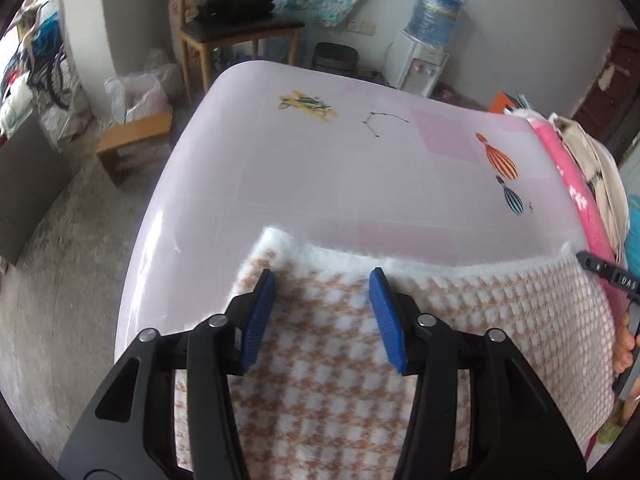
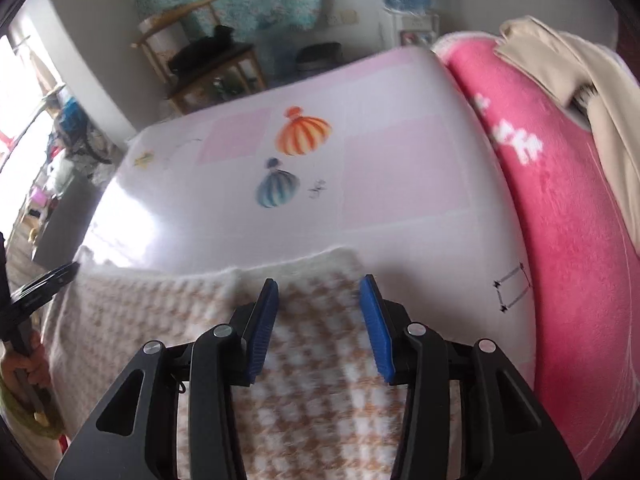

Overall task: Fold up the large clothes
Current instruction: 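Lower the folded side onto the coat and open both grippers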

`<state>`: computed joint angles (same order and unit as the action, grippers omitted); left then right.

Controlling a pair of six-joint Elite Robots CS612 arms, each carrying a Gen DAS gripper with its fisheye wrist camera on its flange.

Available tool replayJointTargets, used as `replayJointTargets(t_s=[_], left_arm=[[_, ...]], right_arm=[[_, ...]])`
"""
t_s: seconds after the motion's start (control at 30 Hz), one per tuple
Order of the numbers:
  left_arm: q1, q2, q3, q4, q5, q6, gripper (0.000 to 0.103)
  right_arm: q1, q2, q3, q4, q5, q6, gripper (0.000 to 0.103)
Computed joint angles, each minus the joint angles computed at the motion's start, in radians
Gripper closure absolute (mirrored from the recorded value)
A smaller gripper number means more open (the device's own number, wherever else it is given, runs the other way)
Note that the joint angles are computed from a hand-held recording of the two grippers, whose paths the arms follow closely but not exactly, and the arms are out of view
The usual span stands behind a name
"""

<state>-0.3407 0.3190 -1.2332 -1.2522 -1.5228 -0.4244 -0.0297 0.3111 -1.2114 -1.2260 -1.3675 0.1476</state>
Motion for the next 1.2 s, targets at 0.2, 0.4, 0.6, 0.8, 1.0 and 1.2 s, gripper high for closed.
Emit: replayJointTargets(t_s=[0.2,0.4,0.6,0.8,1.0,1.2], left_arm=[[0.004,0.026,-0.145,0.036,0.070,-0.022,0.055],[-0.043,0.075,-0.331,0.094,-0.102,0.146,0.050],[-0.069,0.160,-0.434,0.248,-0.054,0.018,0.056],[-0.068,0.192,-0.544,0.210,-0.059,-0.042,0.054],[-0.123,0.218,-0.561,0.314,0.064,0.035,0.045],[-0.167,0.208,-0.631,0.325,0.176,-0.001,0.035]], right_arm=[[-0.022,0.049,-0.173,0.006,-0.107,0.072,0.062],[-0.005,0.101,-0.365,0.124,0.046,-0.120,0.060],[-0.016,0.166,-0.447,0.284,-0.005,-0.055,0.070],[-0.010,0.178,-0.558,0.262,-0.056,-0.009,0.064],[0.051,0.234,-0.583,0.300,-0.159,-0.117,0.057],[0.082,0.233,-0.639,0.294,-0.211,-0.077,0.044]])
